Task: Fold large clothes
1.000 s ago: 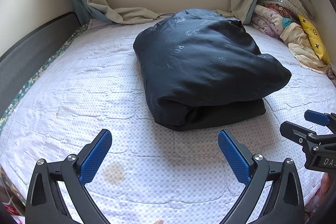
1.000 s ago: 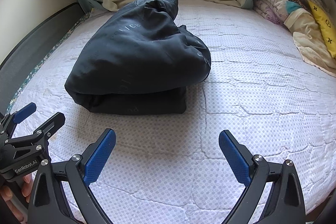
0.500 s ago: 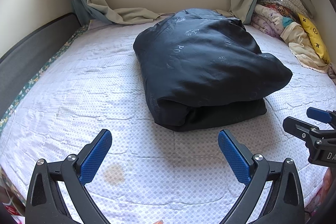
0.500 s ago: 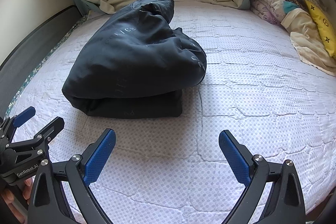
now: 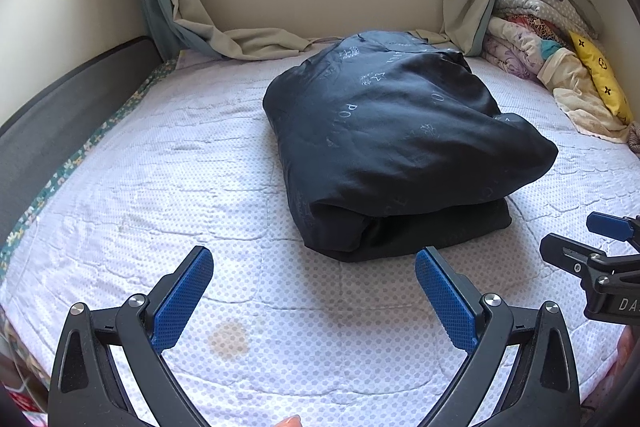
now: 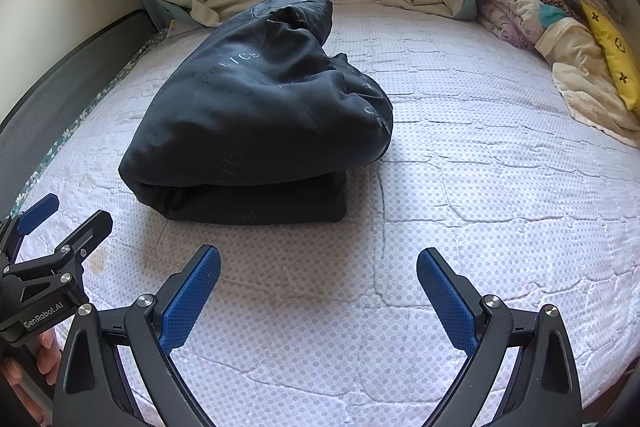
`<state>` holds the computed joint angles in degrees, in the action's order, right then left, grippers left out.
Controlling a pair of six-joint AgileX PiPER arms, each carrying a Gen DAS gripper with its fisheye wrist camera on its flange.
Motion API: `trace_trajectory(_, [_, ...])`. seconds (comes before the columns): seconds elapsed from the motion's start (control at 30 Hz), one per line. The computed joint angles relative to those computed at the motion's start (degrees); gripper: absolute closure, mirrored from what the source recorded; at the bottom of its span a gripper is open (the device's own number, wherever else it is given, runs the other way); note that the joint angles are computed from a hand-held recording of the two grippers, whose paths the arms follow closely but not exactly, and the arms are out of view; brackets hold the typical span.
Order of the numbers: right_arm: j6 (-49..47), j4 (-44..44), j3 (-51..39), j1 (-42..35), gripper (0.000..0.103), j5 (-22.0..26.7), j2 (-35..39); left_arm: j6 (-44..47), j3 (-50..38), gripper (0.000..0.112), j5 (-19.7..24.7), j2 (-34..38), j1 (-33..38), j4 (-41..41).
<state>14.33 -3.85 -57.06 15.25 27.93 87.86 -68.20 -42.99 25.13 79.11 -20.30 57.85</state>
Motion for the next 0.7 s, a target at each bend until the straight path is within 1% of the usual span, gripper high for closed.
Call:
trace_trajectory(0.4, [-1.9,1.5,0.1,0.0,0.005,-0.2,0.3,0.1,0.3,0.010,0.0,-0.4,-0.2,-0.2])
trace_trajectory(0.7, [-1.9,1.6,-0.1,0.2,0.005,-0.5,0.8,1.5,0.1,0.010,-1.1,-0.2,0.6,-1.3])
